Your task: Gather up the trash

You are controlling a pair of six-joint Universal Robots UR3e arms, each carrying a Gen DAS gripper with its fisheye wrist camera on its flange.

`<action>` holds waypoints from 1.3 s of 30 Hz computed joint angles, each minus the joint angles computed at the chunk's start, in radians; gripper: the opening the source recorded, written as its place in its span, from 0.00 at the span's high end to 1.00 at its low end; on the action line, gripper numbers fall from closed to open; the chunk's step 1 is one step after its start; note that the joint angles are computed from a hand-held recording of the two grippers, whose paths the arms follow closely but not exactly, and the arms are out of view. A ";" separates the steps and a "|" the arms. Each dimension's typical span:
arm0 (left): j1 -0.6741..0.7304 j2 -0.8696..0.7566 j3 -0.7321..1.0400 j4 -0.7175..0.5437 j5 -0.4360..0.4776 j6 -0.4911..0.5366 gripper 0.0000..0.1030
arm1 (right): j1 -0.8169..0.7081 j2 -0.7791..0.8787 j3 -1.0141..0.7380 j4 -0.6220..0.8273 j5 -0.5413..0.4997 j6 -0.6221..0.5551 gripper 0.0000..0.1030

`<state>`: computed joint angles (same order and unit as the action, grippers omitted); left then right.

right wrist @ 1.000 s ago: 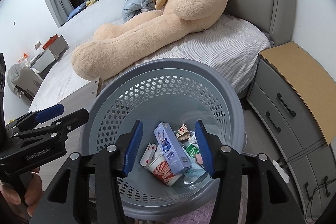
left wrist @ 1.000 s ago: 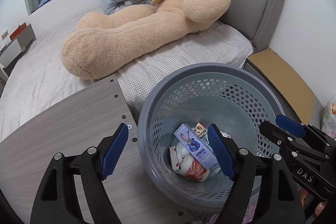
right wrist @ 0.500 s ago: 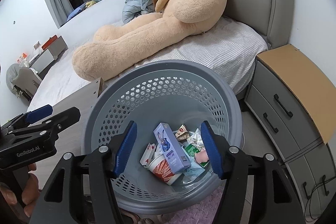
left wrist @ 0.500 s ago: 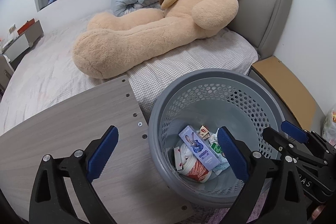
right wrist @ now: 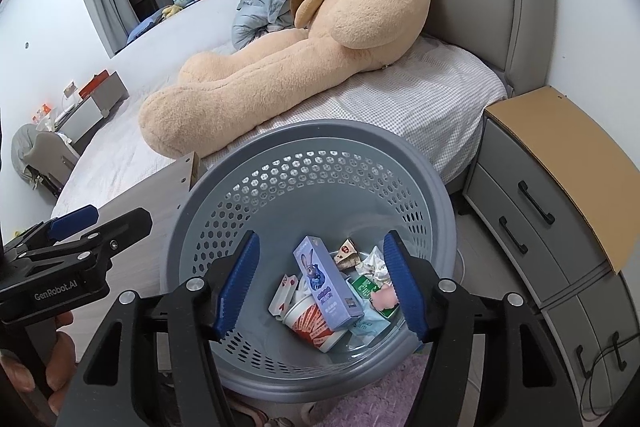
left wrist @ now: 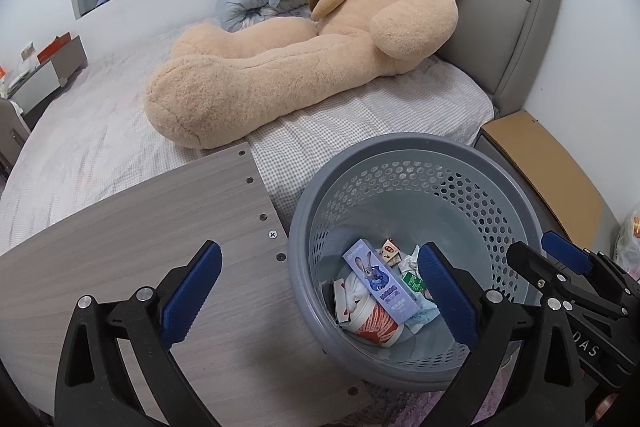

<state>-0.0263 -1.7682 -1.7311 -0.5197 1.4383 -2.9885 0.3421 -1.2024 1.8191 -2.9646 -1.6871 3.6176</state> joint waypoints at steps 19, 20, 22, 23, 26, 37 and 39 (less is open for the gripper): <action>-0.014 0.003 0.000 0.007 0.032 -0.003 0.06 | -0.002 -0.011 0.010 -0.004 0.002 0.001 0.40; -0.017 0.001 0.000 0.011 0.038 -0.005 0.06 | -0.002 -0.011 0.011 -0.004 0.001 0.001 0.40; -0.021 0.000 -0.002 0.020 0.046 -0.008 0.06 | -0.003 -0.011 0.010 -0.004 0.002 0.001 0.40; -0.021 -0.001 -0.001 0.022 0.047 -0.009 0.06 | -0.003 -0.014 0.013 -0.004 0.003 0.001 0.40; -0.021 0.008 -0.014 0.030 0.048 -0.010 0.06 | -0.004 -0.014 0.013 -0.004 0.003 0.000 0.40; -0.020 0.020 -0.028 0.041 0.046 0.001 0.06 | -0.004 -0.021 0.022 -0.009 0.003 0.000 0.40; -0.022 0.019 -0.028 0.042 0.050 0.001 0.06 | -0.004 -0.022 0.023 -0.009 0.003 -0.001 0.40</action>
